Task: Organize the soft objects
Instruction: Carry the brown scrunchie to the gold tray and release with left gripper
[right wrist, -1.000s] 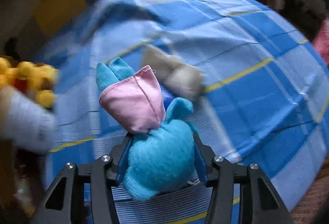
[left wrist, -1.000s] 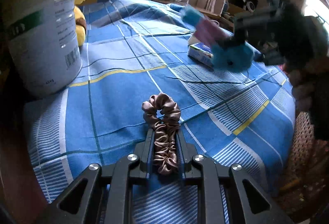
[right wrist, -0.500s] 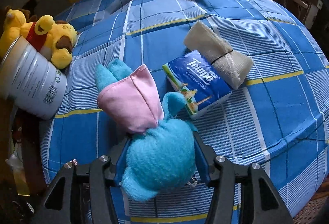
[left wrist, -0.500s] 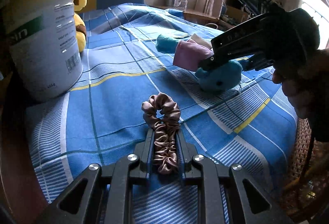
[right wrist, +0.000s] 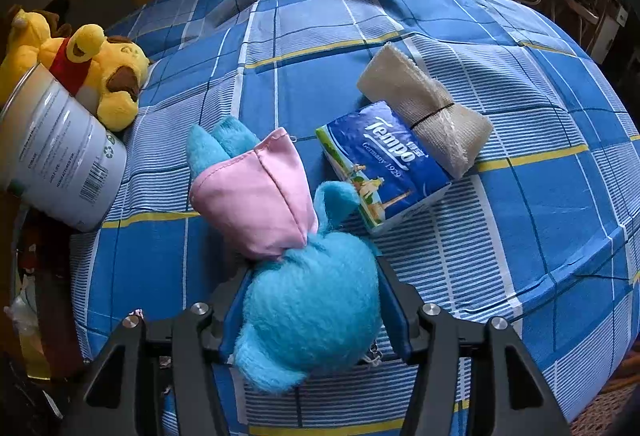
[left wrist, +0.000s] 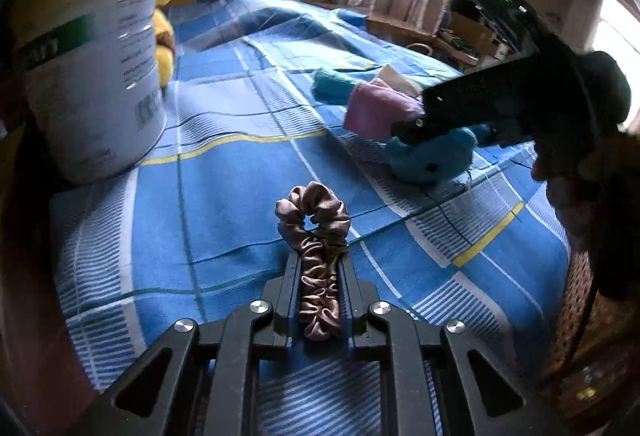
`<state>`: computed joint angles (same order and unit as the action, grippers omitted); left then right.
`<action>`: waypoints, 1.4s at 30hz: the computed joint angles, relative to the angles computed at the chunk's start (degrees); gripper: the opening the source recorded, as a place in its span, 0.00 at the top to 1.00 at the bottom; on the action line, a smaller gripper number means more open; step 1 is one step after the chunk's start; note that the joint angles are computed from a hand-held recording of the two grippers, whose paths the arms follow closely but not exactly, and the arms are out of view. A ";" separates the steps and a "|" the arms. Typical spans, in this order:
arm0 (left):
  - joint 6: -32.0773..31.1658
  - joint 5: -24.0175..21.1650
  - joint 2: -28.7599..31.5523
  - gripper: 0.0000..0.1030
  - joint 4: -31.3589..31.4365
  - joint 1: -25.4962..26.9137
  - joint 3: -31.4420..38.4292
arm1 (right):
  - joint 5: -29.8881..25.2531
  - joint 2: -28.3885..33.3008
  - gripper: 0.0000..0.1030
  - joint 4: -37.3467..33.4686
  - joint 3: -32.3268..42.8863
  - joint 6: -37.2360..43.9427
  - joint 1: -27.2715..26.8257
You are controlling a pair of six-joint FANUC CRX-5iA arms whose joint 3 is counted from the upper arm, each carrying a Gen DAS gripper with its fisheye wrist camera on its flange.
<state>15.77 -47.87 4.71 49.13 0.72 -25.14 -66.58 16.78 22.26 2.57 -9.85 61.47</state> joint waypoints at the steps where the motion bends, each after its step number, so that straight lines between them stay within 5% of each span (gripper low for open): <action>1: 1.66 -0.07 -0.34 0.84 -1.53 0.15 0.58 | -0.01 0.07 0.44 -0.03 0.08 0.14 -0.05; 16: 1.73 -0.62 -7.19 0.84 1.67 5.01 -0.72 | -0.51 0.41 0.43 -0.08 0.39 1.42 -0.14; 42: 7.69 7.72 -8.88 0.84 -2.50 17.51 -0.80 | -3.86 2.39 0.42 0.12 2.99 4.67 0.03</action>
